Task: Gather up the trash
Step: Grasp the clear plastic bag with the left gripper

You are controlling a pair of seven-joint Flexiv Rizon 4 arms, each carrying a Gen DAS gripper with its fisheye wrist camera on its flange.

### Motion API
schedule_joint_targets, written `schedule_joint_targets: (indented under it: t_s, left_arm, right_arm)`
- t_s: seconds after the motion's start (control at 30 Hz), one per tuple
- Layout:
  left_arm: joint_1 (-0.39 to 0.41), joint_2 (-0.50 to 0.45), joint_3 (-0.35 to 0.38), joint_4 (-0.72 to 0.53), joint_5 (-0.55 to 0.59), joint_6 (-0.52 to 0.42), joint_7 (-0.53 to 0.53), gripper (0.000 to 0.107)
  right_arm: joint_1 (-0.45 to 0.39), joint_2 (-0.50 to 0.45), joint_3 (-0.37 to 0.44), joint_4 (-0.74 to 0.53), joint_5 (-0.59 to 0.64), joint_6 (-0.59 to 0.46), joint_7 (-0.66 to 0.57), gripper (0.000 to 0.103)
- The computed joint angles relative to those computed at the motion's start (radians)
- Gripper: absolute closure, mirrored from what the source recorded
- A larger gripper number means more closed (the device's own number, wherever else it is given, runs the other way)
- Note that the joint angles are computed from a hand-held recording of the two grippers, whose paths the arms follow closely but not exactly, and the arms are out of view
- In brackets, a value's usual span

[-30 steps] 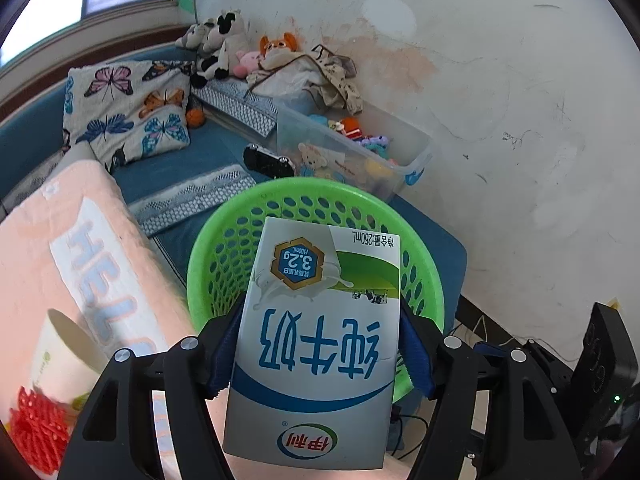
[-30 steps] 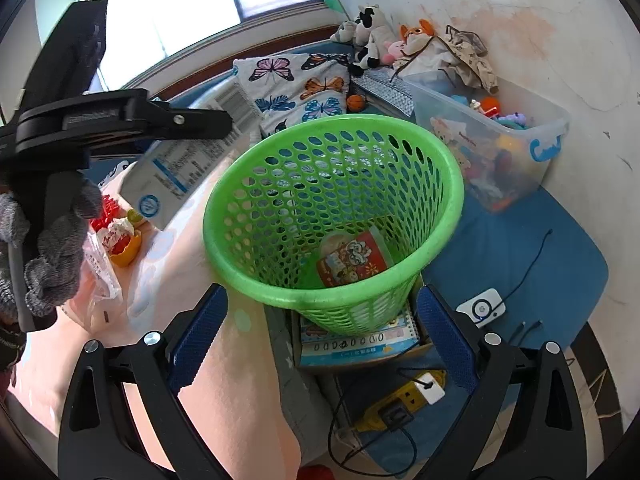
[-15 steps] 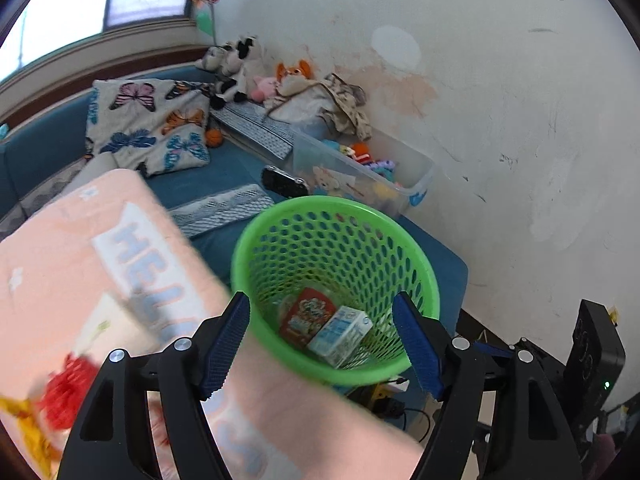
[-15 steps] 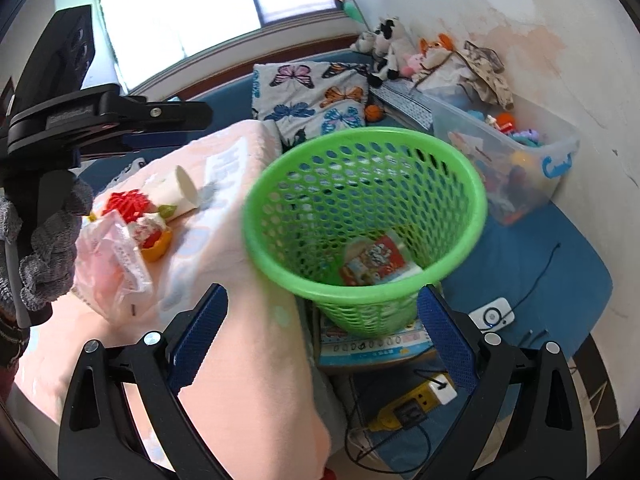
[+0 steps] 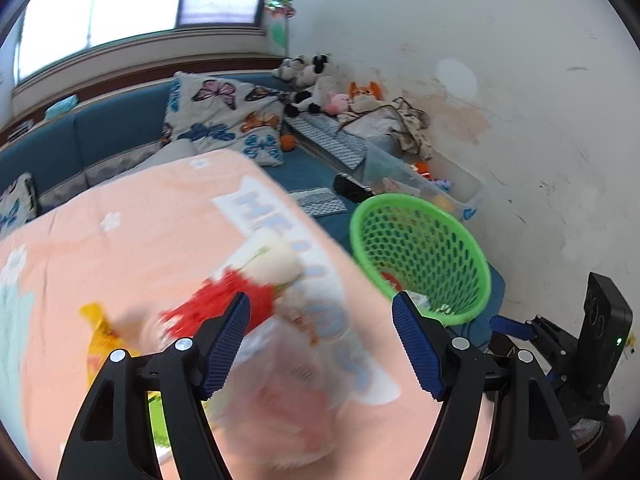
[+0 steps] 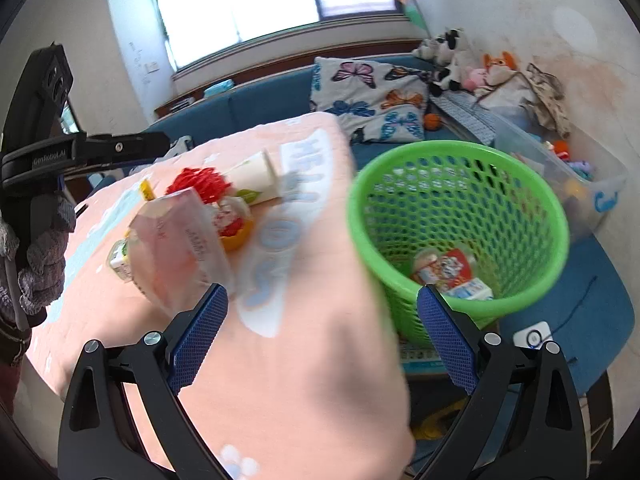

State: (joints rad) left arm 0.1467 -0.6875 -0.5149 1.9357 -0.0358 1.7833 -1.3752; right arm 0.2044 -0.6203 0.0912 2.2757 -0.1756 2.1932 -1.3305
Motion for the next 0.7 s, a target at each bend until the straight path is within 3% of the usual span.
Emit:
schedule_joint_targets:
  t_s: [0.17, 0.53, 0.7]
  left_arm:
    - [0.064, -0.005, -0.029, 0.051, 0.021, 0.014, -0.012, 0.037]
    - [0.048, -0.058, 0.003, 0.035, 0.006, -0.022, 0.004, 0.048]
    - [0.045, -0.073, 0.000, 0.025, -0.005, -0.033, 0.014, 0.065]
  right_arm:
    - [0.027, -0.004, 0.004, -0.011, 0.001, -0.012, -0.007, 0.008]
    - [0.054, -0.003, 0.000, -0.015, 0.013, -0.033, -0.021, 0.009]
    - [0.054, -0.004, 0.002, -0.020, 0.013, -0.044, -0.019, 0.009]
